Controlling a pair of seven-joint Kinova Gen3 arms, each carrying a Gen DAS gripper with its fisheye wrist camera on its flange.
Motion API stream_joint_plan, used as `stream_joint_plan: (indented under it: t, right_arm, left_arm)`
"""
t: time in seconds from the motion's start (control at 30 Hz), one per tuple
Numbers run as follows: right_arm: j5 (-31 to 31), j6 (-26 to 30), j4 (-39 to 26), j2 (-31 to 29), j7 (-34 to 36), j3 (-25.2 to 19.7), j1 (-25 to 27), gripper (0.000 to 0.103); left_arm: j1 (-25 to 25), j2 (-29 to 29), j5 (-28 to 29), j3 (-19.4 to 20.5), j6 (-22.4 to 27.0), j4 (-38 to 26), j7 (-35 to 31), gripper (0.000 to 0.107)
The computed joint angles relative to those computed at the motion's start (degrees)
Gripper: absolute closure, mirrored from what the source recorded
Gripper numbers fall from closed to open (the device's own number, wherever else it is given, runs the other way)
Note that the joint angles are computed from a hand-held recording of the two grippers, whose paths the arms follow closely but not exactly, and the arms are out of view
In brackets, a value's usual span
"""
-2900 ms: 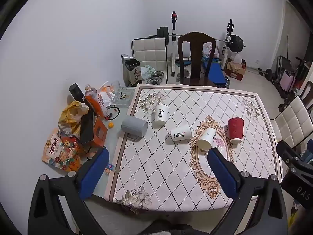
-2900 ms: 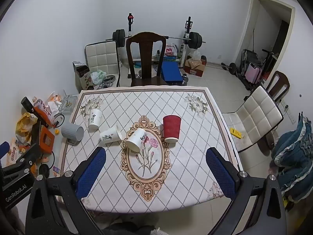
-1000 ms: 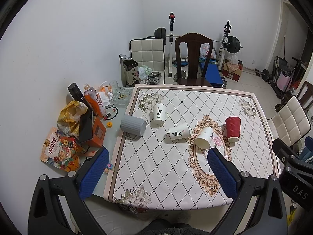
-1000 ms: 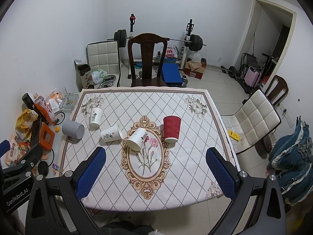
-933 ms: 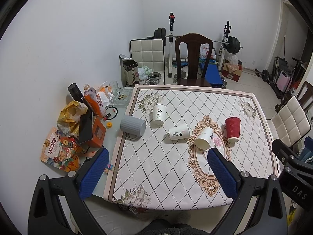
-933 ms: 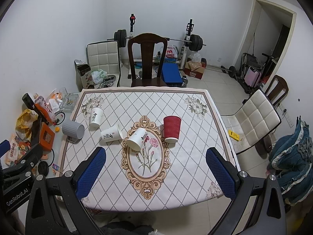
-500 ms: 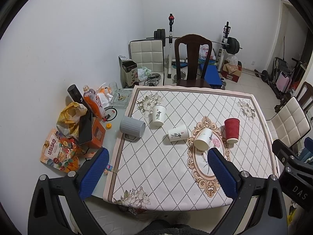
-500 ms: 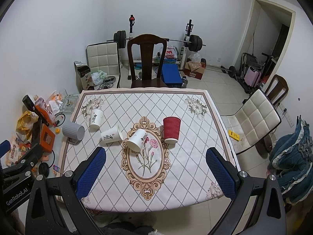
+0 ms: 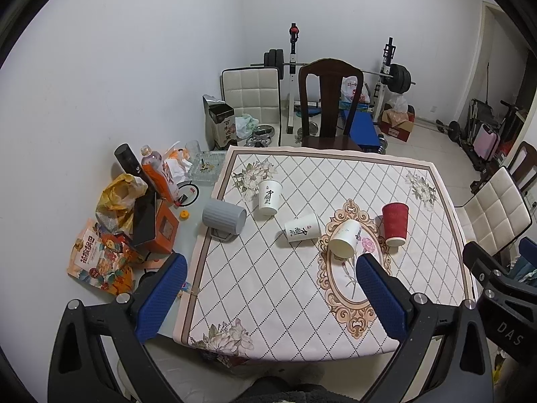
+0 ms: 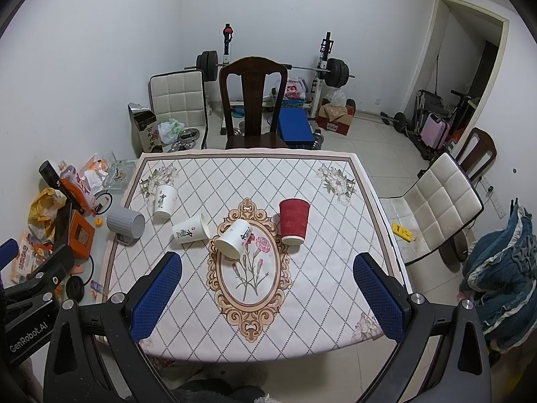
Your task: Flip cup upright
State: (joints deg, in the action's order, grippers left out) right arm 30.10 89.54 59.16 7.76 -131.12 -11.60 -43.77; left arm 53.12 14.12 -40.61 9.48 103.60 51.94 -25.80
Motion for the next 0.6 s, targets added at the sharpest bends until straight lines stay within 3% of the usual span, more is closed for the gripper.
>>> stream_joint_plan:
  t: [0.2,0.37,0.6]
  right_arm:
    - [-3.8,-1.07,-0.13,1.14,3.65,1.27,2.7,0.0]
    - [-10.46,-5.26,4.78,2.5,7.48,2.22,7.17,0.0]
    - [-17.47,-11.16,12.07,8.11,9.57,3.21,10.32,0.0]
  left_arm:
    - [-0.54,2.17,1.96,-0.97,0.09,-0.89,1.02,0.005]
    - [-2.17,2.68,5.92,-1.4,-2.05,5.36,6.07,0.005]
    - [-9.09,5.22,13.36,-1.61,-6.66,12.37,3.96,0.005]
